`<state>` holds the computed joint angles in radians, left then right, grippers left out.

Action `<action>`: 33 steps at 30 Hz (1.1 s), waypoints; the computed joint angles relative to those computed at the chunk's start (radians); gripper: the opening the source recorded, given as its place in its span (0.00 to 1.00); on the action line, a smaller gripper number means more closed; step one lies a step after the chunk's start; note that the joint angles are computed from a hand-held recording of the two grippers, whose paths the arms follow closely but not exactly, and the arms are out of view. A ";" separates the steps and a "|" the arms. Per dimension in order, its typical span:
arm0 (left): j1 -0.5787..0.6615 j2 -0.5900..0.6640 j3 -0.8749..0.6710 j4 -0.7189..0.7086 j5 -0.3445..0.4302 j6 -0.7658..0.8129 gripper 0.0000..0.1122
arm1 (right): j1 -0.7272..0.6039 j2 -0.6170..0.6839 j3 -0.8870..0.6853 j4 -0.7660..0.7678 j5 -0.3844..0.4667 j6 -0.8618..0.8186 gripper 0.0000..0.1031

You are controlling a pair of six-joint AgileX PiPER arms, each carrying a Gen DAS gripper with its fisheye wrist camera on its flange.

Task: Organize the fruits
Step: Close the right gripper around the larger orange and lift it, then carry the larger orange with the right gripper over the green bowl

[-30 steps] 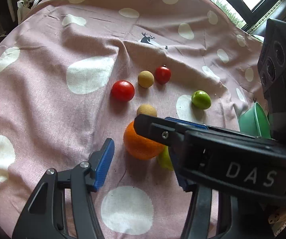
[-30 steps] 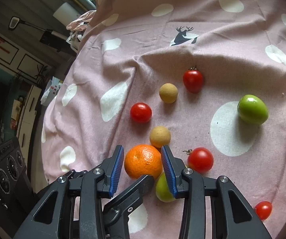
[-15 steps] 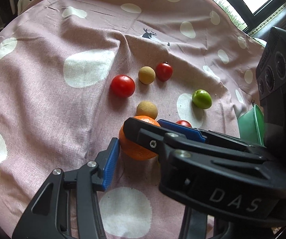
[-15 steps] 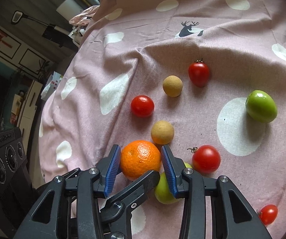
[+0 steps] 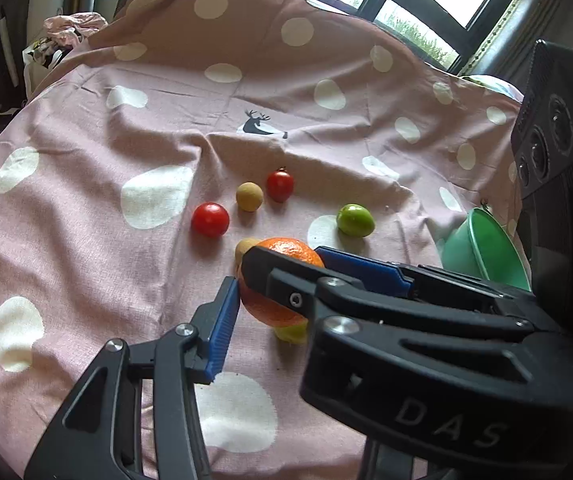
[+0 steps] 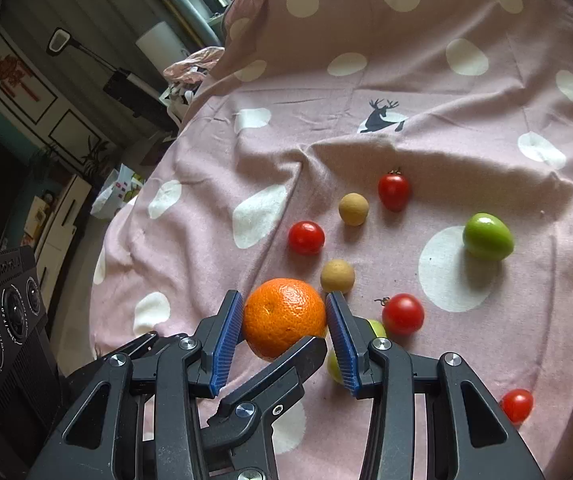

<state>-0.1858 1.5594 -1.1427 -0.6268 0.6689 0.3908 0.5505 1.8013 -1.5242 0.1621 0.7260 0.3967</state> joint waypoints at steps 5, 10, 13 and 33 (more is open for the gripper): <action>-0.044 -0.039 0.021 -0.014 -0.002 0.023 0.40 | 0.020 -0.093 0.097 -0.100 -0.035 0.125 0.44; -0.106 -0.065 0.041 -0.009 -0.016 0.027 0.40 | 0.032 -0.184 0.200 -0.177 -0.065 0.234 0.44; -0.140 -0.077 0.050 -0.004 -0.026 0.020 0.40 | 0.036 -0.234 0.256 -0.220 -0.072 0.305 0.44; -0.351 -0.107 -0.058 0.185 -0.106 -0.156 0.40 | 0.020 -0.473 0.366 -0.403 -0.027 0.467 0.45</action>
<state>-0.5371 1.4522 -1.2004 -0.4422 0.5632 0.2348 0.5704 1.3281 -1.1579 -0.2412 0.6986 0.8634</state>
